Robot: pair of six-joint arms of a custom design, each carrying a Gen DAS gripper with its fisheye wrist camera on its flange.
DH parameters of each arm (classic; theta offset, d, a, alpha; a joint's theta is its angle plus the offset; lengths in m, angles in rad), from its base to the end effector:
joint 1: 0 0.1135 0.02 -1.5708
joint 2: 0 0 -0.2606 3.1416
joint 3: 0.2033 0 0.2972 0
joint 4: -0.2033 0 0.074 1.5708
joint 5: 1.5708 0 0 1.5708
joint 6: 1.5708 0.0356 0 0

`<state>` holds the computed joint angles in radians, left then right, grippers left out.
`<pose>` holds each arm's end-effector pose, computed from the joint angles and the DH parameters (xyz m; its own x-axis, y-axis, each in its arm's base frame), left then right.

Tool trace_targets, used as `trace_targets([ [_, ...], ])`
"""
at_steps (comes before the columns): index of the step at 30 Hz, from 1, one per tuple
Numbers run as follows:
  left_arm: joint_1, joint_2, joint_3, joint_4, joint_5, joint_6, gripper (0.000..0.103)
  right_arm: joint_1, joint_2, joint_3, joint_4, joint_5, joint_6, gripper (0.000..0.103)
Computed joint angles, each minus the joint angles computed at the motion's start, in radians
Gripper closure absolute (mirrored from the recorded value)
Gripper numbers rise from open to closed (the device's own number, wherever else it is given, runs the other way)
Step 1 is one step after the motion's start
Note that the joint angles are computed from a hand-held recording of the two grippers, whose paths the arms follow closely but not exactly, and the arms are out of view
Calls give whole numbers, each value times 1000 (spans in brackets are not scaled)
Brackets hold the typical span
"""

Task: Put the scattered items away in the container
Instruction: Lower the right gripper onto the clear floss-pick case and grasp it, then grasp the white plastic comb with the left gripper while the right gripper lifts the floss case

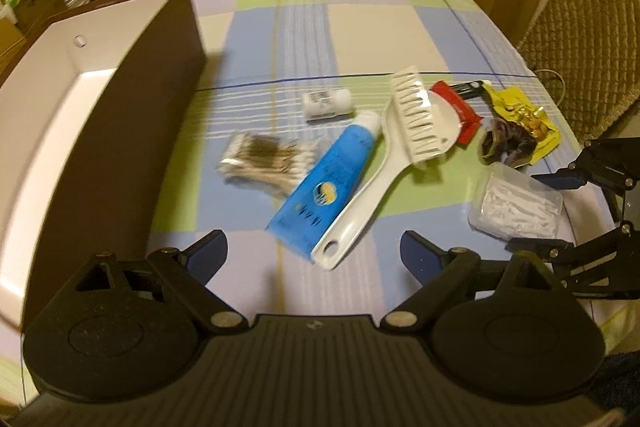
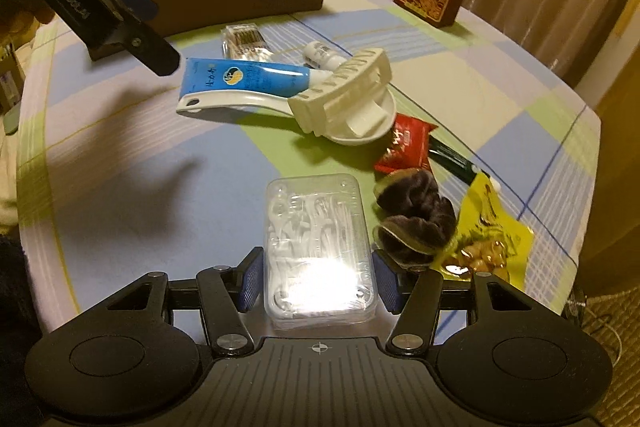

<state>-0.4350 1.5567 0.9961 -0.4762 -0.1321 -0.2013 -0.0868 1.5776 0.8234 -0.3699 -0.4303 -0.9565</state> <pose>0.3197 -0.1434 0.1761 -0.8362 0.1700 -0.5214 0.1937 0.9810 0.0093 0.3210 -0.0130 0.1226 -0.4356 -0.7076 -0.5564 -0.7923 0.5948 -0.1362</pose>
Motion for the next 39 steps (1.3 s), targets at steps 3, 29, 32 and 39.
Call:
trace_targets([
  [3, -10, 29, 24, 15, 16, 13, 12, -13, 0, 4, -12, -5, 2, 44],
  [29, -44, 249, 222, 69, 154, 50, 30, -63, 21, 44, -50, -20, 58, 44],
  [32, -38, 304, 277, 68, 180, 23, 36, -76, 24, 45, -52, -26, 60, 44],
  [39, -17, 432, 395, 67, 196, -57, 46, -99, 33, 55, -72, -45, 60, 44],
])
